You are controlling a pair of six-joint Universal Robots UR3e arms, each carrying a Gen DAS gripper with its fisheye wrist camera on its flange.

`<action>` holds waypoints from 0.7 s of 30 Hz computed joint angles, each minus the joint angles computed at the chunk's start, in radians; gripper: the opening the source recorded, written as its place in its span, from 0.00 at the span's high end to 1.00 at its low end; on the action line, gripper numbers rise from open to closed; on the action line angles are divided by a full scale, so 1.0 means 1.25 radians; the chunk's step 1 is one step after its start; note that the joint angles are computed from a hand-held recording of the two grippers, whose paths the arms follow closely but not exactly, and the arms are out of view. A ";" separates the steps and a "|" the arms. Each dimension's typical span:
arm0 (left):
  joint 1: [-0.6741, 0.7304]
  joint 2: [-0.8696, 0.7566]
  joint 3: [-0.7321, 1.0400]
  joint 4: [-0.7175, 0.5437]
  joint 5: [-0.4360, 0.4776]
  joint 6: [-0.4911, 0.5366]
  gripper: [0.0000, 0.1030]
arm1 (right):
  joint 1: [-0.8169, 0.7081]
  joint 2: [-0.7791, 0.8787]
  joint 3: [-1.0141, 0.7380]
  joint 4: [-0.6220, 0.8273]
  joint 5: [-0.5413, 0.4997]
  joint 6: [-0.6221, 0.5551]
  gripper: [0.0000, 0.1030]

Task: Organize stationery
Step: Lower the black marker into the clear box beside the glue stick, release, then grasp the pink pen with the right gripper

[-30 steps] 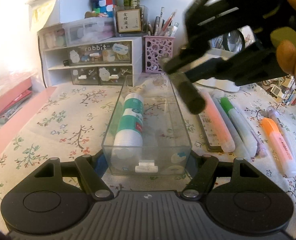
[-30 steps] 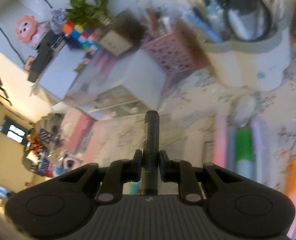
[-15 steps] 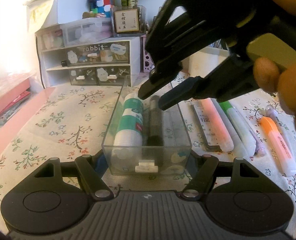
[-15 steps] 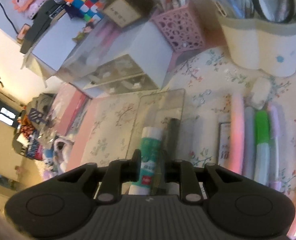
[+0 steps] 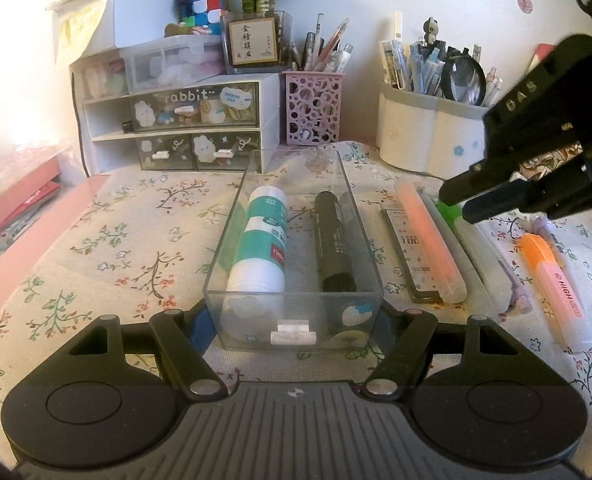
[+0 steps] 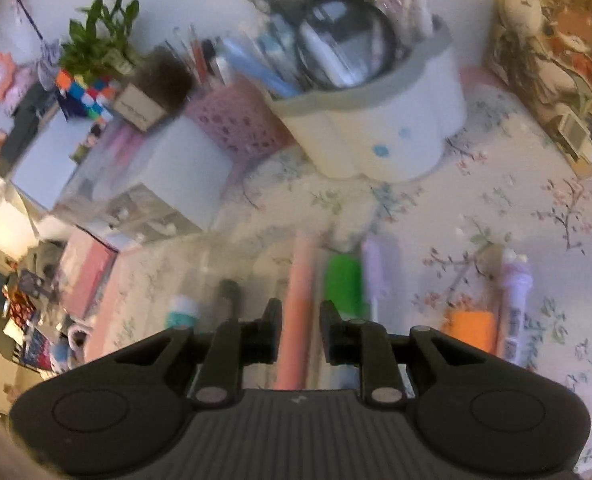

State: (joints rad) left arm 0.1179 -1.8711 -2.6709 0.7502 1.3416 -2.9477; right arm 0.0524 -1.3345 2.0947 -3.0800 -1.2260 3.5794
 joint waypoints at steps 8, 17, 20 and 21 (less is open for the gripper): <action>0.002 0.000 -0.001 0.000 -0.002 0.002 0.30 | 0.002 -0.047 0.025 0.017 -0.044 -0.024 0.90; 0.000 0.000 0.000 0.000 0.000 0.000 0.30 | 0.054 -0.020 -0.029 0.078 -0.126 -0.069 0.90; 0.000 -0.001 0.000 0.001 0.000 0.000 0.30 | 0.044 -0.027 -0.027 0.082 -0.118 -0.073 0.90; 0.001 -0.001 0.000 0.001 -0.001 0.001 0.30 | 0.047 -0.024 -0.033 0.089 -0.122 -0.077 0.90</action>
